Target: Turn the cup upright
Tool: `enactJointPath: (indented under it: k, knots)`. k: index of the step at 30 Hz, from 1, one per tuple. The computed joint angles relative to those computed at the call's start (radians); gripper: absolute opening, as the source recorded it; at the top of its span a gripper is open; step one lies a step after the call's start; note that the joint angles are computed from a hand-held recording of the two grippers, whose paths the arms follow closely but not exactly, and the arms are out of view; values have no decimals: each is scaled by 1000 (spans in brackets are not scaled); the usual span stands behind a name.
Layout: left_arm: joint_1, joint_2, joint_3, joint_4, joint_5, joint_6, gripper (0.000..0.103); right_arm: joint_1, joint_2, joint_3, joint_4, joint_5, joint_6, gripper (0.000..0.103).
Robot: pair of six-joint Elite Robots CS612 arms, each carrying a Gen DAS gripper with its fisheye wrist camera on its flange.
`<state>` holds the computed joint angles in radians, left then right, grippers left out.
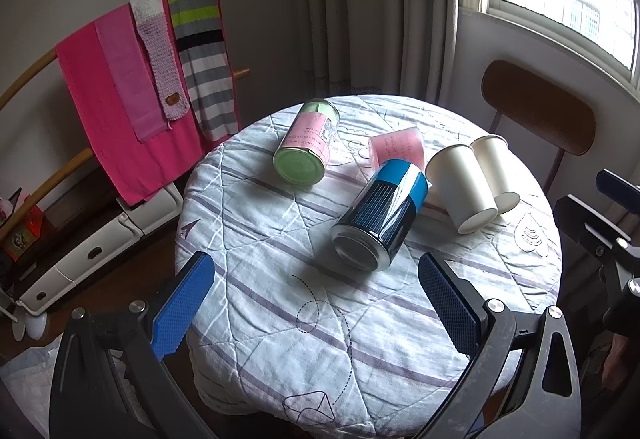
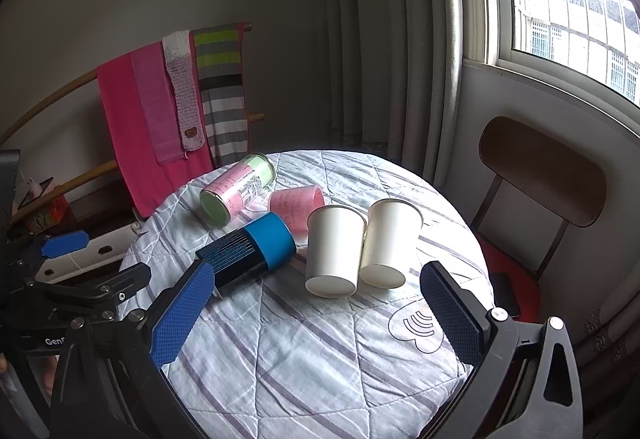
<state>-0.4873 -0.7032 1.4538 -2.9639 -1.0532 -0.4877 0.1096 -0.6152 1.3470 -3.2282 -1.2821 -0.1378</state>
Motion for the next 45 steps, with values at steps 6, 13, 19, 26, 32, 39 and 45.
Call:
enactJointPath:
  k: [6, 13, 19, 26, 32, 39, 45]
  knots:
    - [13, 15, -27, 18, -15, 3, 103, 3, 17, -42, 50, 2, -12, 103]
    - [27, 28, -53, 38, -33, 23, 103, 2, 40, -108, 172, 28, -10, 103]
    - [33, 39, -75, 51, -46, 38, 103, 5, 54, -172, 313, 20, -33, 103]
    - [44, 64, -127, 103, -43, 59, 103, 2, 77, -260, 505, 52, -49, 103]
    - [57, 76, -151, 108, -113, 80, 103, 3, 121, -380, 696, 76, -54, 102]
    - [57, 82, -164, 126, -131, 109, 103, 11, 215, -607, 986, 47, -83, 95]
    - [58, 79, -154, 133, -129, 109, 103, 25, 323, -829, 1236, 1, -90, 78]
